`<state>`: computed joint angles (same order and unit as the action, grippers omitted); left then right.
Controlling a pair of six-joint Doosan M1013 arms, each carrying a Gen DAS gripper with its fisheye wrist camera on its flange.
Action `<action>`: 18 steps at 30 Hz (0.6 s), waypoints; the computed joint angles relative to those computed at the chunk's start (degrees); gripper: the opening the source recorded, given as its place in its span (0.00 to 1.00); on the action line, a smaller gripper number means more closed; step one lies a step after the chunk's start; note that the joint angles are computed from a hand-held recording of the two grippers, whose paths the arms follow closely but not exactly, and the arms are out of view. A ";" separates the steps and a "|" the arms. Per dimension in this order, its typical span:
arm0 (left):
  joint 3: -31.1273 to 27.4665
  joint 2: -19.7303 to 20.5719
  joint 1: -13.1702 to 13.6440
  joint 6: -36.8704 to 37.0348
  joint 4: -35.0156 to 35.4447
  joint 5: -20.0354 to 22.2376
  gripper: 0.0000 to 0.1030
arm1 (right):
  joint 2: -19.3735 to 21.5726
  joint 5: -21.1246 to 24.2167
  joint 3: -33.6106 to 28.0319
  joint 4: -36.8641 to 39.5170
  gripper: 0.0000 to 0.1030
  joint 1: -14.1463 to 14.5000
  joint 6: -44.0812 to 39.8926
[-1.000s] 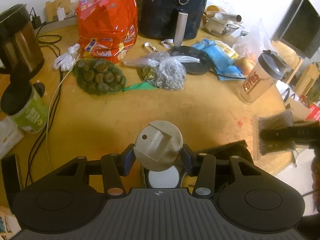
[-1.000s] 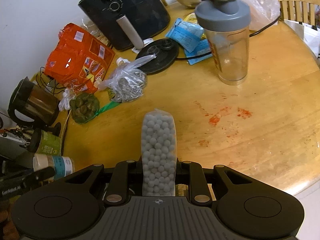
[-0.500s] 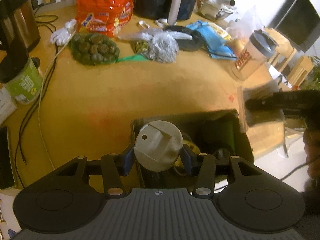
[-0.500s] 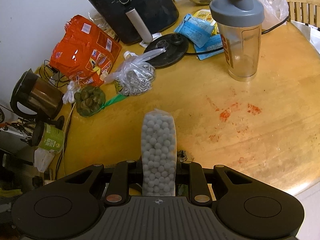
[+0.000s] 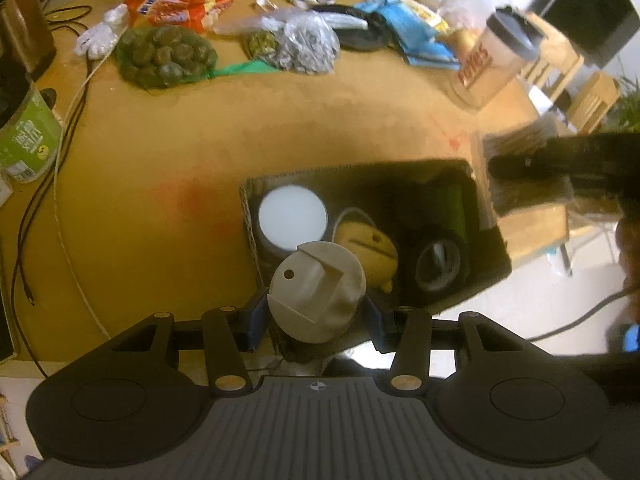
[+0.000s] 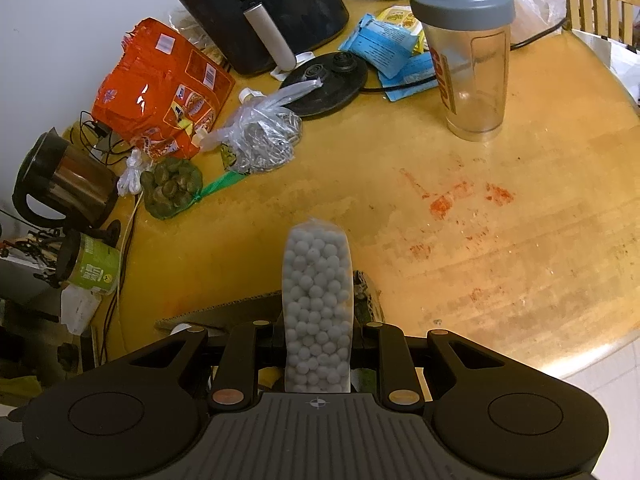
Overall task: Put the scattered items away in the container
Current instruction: 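Lower the cotton-swab canister into the box and open the left tool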
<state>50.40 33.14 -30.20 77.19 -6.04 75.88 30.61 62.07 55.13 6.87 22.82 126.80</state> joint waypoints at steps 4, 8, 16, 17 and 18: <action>0.19 -0.09 -0.33 1.14 0.74 0.20 0.46 | -0.33 0.04 0.57 -0.20 0.24 0.09 0.42; 0.22 -0.02 -0.87 2.16 2.69 0.12 0.47 | -0.50 -0.03 0.85 -0.18 0.24 0.15 0.42; 1.79 -0.97 -1.44 1.31 5.54 -1.64 0.75 | -0.53 0.36 0.95 0.20 0.24 0.37 -0.05; 1.92 -1.05 -1.43 0.90 5.72 -1.69 0.75 | -0.52 0.42 0.95 0.22 0.24 0.39 -0.09; 2.00 -1.09 -1.39 0.49 5.77 -1.65 0.75 | -0.52 0.45 0.96 0.21 0.24 0.42 -0.10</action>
<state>52.40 32.05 -31.59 77.68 -0.28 74.24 30.09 62.52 56.09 7.08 23.24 126.70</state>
